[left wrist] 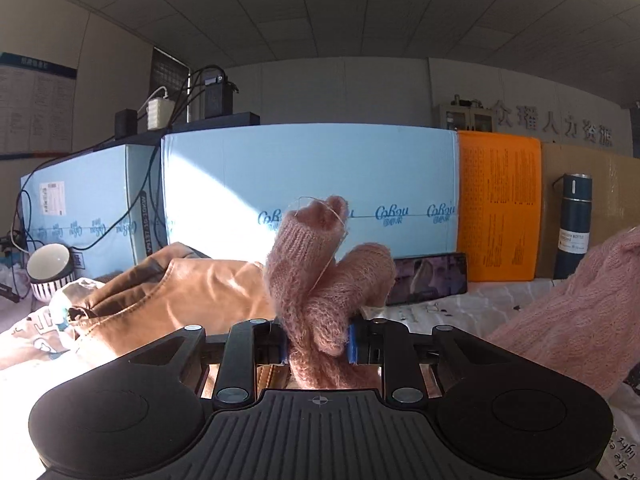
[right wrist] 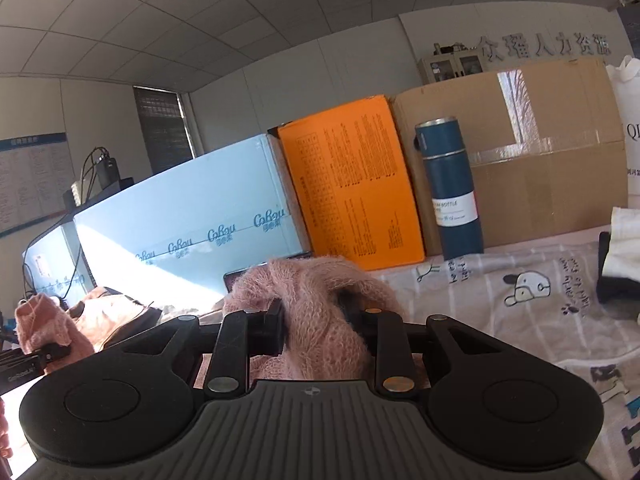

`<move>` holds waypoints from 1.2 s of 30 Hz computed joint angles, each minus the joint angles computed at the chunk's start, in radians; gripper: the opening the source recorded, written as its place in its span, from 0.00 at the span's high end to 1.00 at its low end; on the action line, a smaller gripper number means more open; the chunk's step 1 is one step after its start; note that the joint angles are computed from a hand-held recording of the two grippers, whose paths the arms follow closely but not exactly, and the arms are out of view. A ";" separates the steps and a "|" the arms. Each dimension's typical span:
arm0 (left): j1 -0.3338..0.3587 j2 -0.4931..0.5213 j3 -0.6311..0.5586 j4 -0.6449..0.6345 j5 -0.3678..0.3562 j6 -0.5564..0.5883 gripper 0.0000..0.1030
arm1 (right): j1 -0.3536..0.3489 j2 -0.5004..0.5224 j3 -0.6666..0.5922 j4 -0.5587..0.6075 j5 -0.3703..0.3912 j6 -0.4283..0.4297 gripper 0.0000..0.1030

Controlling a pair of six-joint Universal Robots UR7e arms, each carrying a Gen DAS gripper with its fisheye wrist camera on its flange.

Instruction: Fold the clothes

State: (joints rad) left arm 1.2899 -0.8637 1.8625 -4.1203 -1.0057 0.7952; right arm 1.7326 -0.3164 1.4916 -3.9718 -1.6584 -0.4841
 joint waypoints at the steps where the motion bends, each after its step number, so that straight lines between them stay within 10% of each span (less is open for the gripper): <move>1: 0.000 0.004 -0.017 0.007 -0.016 0.001 0.77 | 0.001 0.001 -0.024 -0.015 -0.022 -0.013 0.78; 12: 0.038 0.086 -0.228 0.339 -0.036 -0.081 0.72 | -0.053 -0.018 -0.180 0.126 -0.184 -0.031 0.77; 16: 0.045 0.172 -0.318 0.284 0.085 0.005 0.51 | -0.087 -0.004 -0.218 0.230 -0.246 0.032 0.71; 21: 0.055 0.256 -0.452 0.050 0.195 0.152 0.25 | -0.104 -0.011 -0.228 0.268 -0.337 0.141 0.38; 26: 0.070 0.170 -0.341 0.093 -0.006 -0.017 0.01 | -0.110 -0.042 -0.183 0.253 -0.307 0.168 0.29; 36: 0.062 0.135 -0.263 0.401 -0.324 0.044 0.00 | -0.140 -0.100 -0.083 0.254 -0.114 0.127 0.22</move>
